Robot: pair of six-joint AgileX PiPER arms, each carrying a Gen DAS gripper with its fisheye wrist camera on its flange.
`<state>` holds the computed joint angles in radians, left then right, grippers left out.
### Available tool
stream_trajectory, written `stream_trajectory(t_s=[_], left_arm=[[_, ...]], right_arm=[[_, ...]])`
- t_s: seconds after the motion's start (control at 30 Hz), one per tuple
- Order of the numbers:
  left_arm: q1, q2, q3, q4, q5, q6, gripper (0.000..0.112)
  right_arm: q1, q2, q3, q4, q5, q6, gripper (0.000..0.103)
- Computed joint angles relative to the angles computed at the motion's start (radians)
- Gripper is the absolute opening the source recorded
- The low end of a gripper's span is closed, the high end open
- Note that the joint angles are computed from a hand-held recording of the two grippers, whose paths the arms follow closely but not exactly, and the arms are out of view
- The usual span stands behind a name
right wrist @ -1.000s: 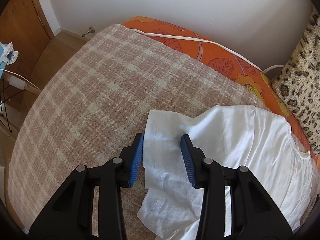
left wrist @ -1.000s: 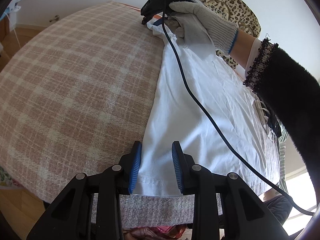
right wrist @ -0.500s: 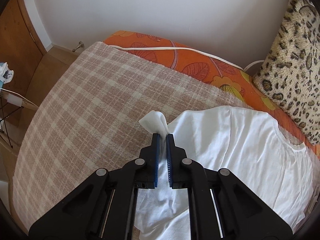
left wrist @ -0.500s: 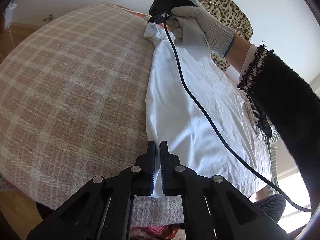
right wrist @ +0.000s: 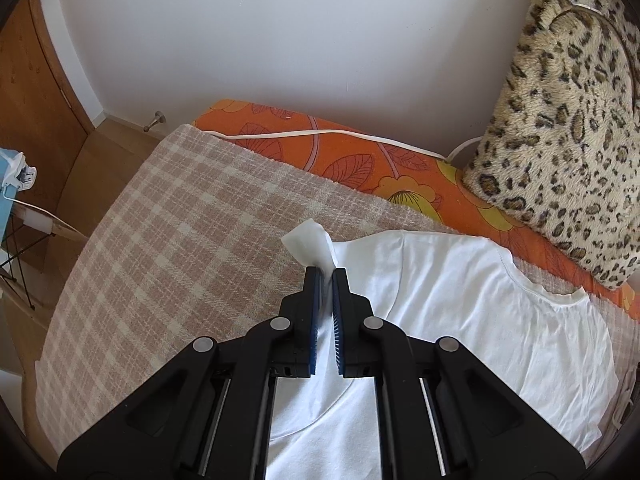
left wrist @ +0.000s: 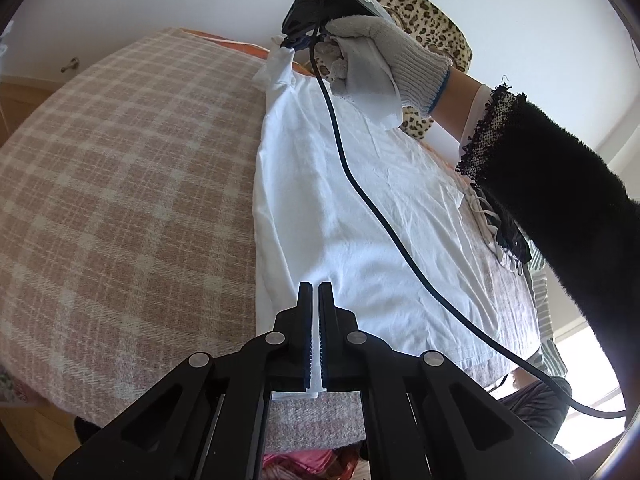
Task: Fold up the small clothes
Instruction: 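Lift and fold the gripped side over onto the shirt's back with the right tool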
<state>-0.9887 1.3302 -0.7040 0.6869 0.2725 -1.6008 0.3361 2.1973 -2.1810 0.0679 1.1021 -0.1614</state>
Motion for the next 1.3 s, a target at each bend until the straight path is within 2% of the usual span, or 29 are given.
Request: stream_trajectory(t_s=[0.13,0.23,0.3,0.37,0.4,0.43,0.5,0.53,0.6,0.67,0.73,0.8,0.83,0.87,0.93,1.0,1.07,1.2,1.3], left_arm=[[-0.023,0.008,-0.026,0.049,0.025,-0.033,0.001],[-0.031,-0.011,-0.023,0.123,0.11,-0.106,0.001],[-0.01,-0.036,-0.008,0.088,0.152,-0.085,0.001],[0.038,-0.056,0.013,-0.045,0.138,0.032,0.012],[0.045,-0.057,0.02,-0.083,0.13,0.066,0.013],[0.033,-0.05,0.015,-0.081,0.148,0.068,0.015],[-0.007,-0.014,-0.015,-0.066,0.207,0.077,0.028],[-0.017,0.007,-0.03,-0.082,0.226,0.104,0.041],[-0.025,0.034,-0.039,-0.099,0.253,0.119,0.044],[-0.007,0.045,-0.028,-0.146,0.237,0.153,0.042],[-0.01,0.036,-0.004,-0.106,0.212,0.104,0.041],[-0.018,0.048,-0.013,-0.09,0.216,0.123,0.041],[-0.021,0.057,-0.019,-0.076,0.219,0.127,0.027],[-0.009,0.063,-0.017,-0.093,0.193,0.153,0.0],[0.022,0.065,-0.006,-0.145,0.129,0.203,0.0],[0.063,0.038,0.023,-0.256,0.04,0.291,0.001],[0.077,-0.005,0.048,-0.276,-0.017,0.284,0.001],[0.046,-0.037,0.02,-0.171,-0.031,0.187,0.001],[0.018,-0.015,-0.025,-0.156,-0.022,0.193,0.001]], right_arm=[[-0.023,-0.026,0.017,0.001,-0.005,-0.014,0.007],[-0.048,-0.036,0.019,0.013,0.001,-0.021,0.007],[-0.059,-0.039,0.023,0.021,0.003,-0.023,0.007],[-0.061,-0.045,0.034,0.025,-0.003,-0.025,0.007],[-0.059,-0.045,0.036,0.026,-0.004,-0.026,0.007],[-0.057,-0.046,0.037,0.026,-0.005,-0.027,0.007],[-0.051,-0.045,0.035,0.024,-0.004,-0.028,0.007],[-0.049,-0.044,0.031,0.022,-0.002,-0.028,0.007],[-0.043,-0.042,0.022,0.014,0.002,-0.026,0.007],[-0.043,-0.036,0.003,0.016,0.013,-0.027,0.007],[-0.045,-0.031,-0.012,0.02,0.02,-0.028,0.007],[-0.046,-0.029,-0.015,0.022,0.02,-0.029,0.007],[-0.046,-0.029,-0.012,0.022,0.018,-0.03,0.007],[-0.046,-0.03,-0.008,0.022,0.016,-0.029,0.007],[-0.047,-0.033,0.003,0.024,0.012,-0.028,0.007],[-0.049,-0.035,0.007,0.024,0.013,-0.032,0.007],[-0.054,-0.036,0.0,0.026,0.018,-0.038,0.007],[-0.075,-0.029,-0.042,0.032,0.04,-0.043,0.007],[-0.097,-0.028,-0.063,0.039,0.054,-0.055,0.007]])
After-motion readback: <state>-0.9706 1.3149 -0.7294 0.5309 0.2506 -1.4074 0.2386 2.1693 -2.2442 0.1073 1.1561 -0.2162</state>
